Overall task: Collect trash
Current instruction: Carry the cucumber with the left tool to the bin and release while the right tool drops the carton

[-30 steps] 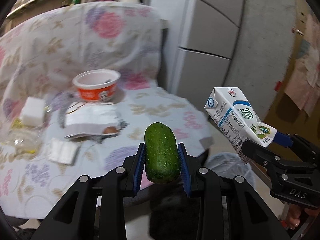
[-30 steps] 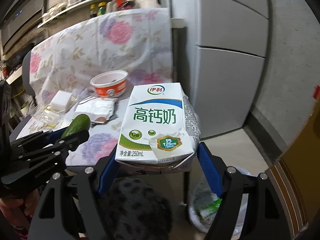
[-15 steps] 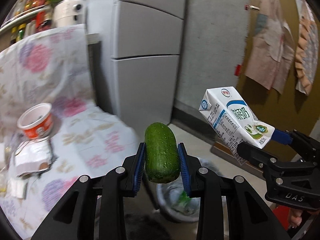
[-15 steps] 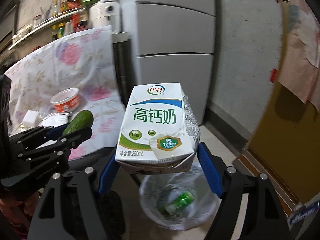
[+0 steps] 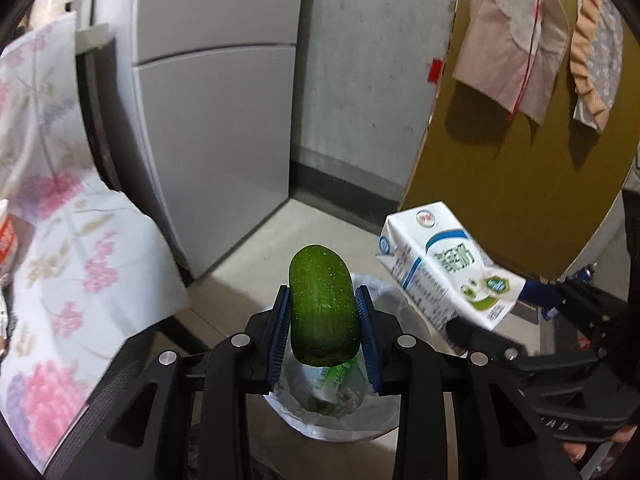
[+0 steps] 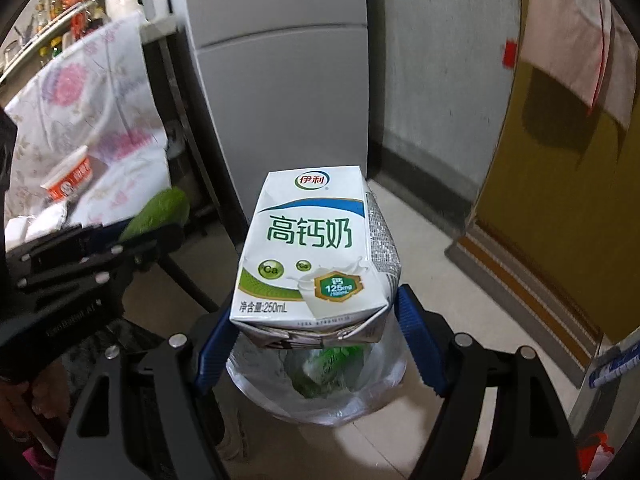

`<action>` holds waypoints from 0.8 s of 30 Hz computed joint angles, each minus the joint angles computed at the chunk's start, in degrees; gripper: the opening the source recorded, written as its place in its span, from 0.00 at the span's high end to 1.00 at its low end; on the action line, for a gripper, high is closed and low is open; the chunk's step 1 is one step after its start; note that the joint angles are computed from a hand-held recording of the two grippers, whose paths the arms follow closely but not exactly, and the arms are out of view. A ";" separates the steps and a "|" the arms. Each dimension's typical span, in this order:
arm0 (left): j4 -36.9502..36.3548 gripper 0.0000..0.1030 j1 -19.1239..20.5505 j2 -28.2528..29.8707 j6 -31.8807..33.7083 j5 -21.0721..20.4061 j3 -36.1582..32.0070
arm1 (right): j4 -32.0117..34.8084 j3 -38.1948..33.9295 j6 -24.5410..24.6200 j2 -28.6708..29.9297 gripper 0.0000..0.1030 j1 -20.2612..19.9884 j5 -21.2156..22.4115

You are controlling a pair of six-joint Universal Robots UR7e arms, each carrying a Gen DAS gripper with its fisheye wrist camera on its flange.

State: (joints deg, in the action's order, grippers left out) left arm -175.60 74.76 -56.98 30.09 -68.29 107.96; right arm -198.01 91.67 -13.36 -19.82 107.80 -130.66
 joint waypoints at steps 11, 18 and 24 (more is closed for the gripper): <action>6.66 0.52 1.10 3.80 -4.63 1.46 -5.98 | 6.55 -3.67 4.08 1.82 0.26 -3.79 0.58; 3.46 0.44 0.66 1.25 -4.26 1.46 -3.99 | 3.96 -2.93 4.82 0.69 0.26 -2.20 0.20; -3.69 0.27 -0.08 -3.60 -2.88 6.26 0.24 | -1.31 -3.15 2.08 -0.05 0.20 1.33 0.21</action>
